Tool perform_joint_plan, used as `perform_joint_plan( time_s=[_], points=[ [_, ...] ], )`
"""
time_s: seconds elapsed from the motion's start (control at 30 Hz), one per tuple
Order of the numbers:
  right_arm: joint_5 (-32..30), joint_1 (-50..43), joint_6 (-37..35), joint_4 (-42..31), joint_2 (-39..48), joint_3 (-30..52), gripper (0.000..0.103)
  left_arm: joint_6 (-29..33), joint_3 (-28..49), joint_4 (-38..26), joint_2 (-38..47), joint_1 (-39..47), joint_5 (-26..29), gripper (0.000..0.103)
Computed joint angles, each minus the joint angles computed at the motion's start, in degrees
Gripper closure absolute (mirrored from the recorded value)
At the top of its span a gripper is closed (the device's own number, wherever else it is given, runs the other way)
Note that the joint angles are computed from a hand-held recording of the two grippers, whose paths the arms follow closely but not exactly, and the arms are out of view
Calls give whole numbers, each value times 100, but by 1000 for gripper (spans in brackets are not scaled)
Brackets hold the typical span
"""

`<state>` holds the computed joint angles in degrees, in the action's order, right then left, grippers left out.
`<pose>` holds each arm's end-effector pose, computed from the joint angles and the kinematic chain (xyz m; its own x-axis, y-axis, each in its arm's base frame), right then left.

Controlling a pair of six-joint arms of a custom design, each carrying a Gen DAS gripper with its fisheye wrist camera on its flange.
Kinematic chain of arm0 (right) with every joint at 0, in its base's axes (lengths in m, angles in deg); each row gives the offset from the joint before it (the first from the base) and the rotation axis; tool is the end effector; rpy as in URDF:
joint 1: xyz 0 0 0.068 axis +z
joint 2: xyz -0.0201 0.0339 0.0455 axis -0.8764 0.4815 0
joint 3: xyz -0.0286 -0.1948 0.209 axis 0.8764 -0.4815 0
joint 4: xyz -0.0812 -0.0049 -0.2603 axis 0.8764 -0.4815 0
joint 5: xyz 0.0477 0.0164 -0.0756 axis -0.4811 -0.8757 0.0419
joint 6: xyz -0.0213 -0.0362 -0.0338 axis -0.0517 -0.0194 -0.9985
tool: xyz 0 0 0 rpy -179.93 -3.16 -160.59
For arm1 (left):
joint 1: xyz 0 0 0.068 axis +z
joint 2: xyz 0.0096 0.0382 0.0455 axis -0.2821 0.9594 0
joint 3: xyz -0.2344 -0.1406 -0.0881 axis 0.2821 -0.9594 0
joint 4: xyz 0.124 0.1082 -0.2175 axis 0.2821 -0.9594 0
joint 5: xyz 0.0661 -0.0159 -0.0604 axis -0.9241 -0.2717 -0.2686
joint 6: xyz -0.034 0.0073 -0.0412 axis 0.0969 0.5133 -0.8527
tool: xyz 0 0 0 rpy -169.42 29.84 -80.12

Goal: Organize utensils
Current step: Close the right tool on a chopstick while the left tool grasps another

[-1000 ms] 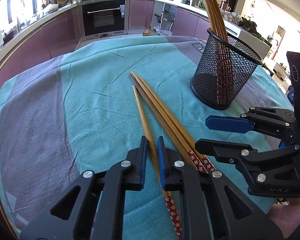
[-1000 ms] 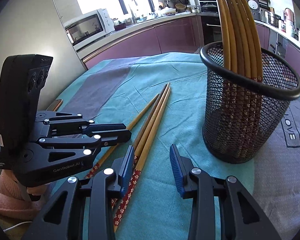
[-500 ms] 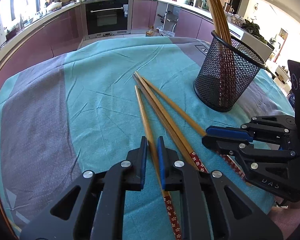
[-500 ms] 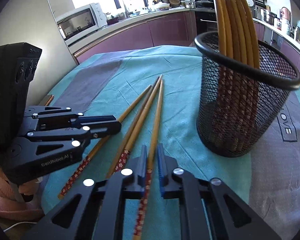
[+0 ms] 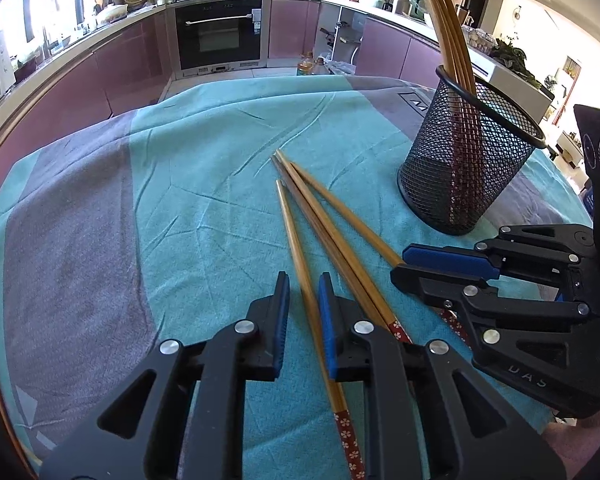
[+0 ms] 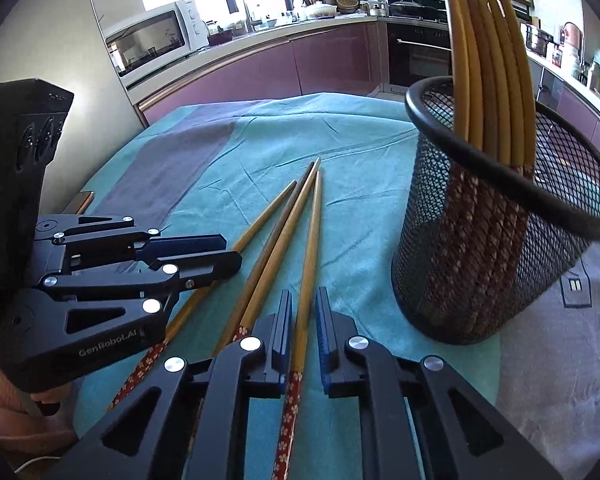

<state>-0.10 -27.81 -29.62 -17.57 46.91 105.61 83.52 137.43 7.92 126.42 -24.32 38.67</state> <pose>0.2622 0.1746 0.1333 -0.7565 -0.2472 -0.6055 -0.4201 0.8932 0.1603 0.3519 -0.0557 0.1040 -0.7822 0.2250 -0.5810 0.3360 0.9376 -0.0892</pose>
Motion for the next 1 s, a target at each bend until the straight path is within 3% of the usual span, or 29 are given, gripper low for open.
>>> perform_joint_plan(
  time_s=[0.63,1.0],
  points=[
    [-410,-290,266,286,134,-5,97,-308,-46,227,80,58,68,94],
    [-747,-409,386,569,-331,-381,97,-380,-253,262,-245,211,292,96]
  ],
)
